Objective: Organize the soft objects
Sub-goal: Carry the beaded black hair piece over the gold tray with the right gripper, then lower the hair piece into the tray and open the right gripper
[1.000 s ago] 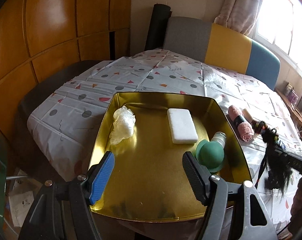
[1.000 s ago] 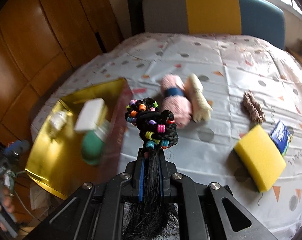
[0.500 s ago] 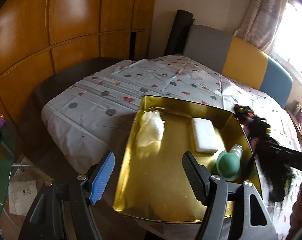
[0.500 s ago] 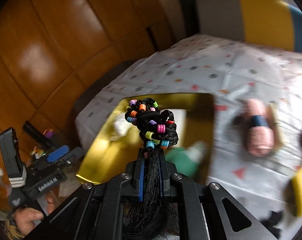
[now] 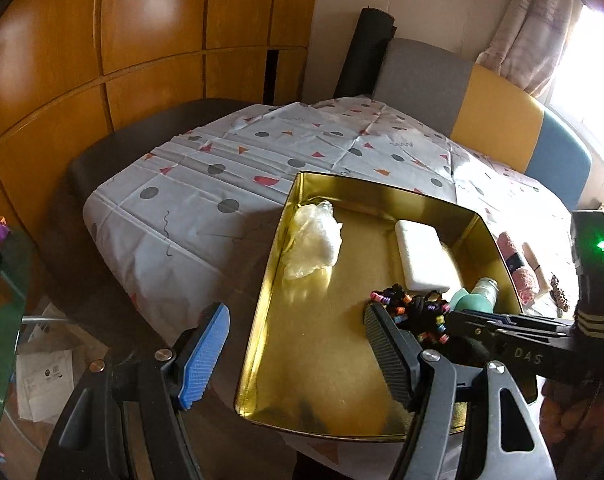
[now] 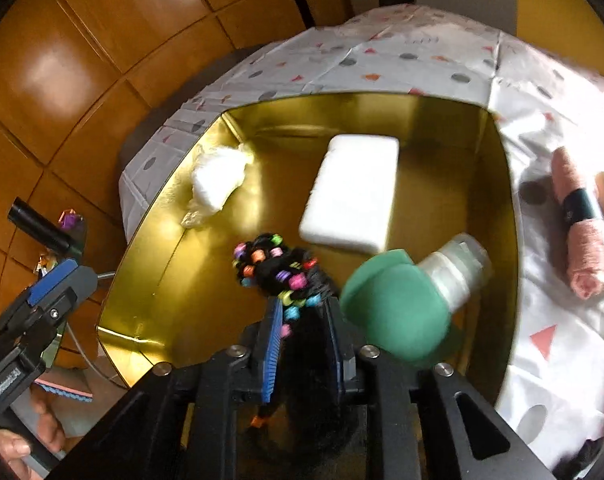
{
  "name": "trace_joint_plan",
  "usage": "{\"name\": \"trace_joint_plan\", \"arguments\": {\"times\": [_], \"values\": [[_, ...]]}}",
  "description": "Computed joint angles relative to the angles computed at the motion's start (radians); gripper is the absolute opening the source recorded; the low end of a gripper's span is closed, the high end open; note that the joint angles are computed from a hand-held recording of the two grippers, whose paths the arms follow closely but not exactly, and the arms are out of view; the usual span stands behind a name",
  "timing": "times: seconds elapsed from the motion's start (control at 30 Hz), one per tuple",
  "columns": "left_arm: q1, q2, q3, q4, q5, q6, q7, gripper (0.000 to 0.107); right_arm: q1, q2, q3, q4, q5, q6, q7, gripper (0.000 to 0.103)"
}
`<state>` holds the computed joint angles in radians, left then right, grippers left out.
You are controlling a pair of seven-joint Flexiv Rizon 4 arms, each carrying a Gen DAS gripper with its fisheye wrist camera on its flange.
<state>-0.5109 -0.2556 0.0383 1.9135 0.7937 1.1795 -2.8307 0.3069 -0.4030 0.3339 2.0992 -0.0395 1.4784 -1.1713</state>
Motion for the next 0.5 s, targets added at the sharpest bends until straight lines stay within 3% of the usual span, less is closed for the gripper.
{"name": "trace_joint_plan", "arguments": {"times": [0.07, 0.17, 0.23, 0.4, 0.5], "values": [[-0.003, -0.002, -0.004, -0.006, 0.002, -0.004, 0.008, 0.071, -0.014, 0.012, 0.011, 0.014, 0.011, 0.021, -0.008, 0.025], [-0.008, -0.005, -0.011, -0.014, -0.001, -0.011, 0.024, 0.071, 0.001, 0.041, -0.011, 0.051, 0.01, 0.067, 0.01, 0.037], [-0.011, -0.007, -0.014, -0.017, -0.006, -0.014, 0.034, 0.071, 0.01, 0.062, -0.022, 0.072, 0.002, 0.086, 0.026, 0.038], [-0.029, -0.002, -0.016, -0.032, 0.012, -0.032, 0.04, 0.071, 0.128, 0.127, -0.168, 0.174, -0.081, 0.18, 0.132, 0.05], [-0.035, 0.0, -0.023, -0.04, 0.019, -0.042, 0.047, 0.071, 0.271, 0.171, -0.346, 0.247, -0.149, 0.234, 0.205, 0.051]]}}
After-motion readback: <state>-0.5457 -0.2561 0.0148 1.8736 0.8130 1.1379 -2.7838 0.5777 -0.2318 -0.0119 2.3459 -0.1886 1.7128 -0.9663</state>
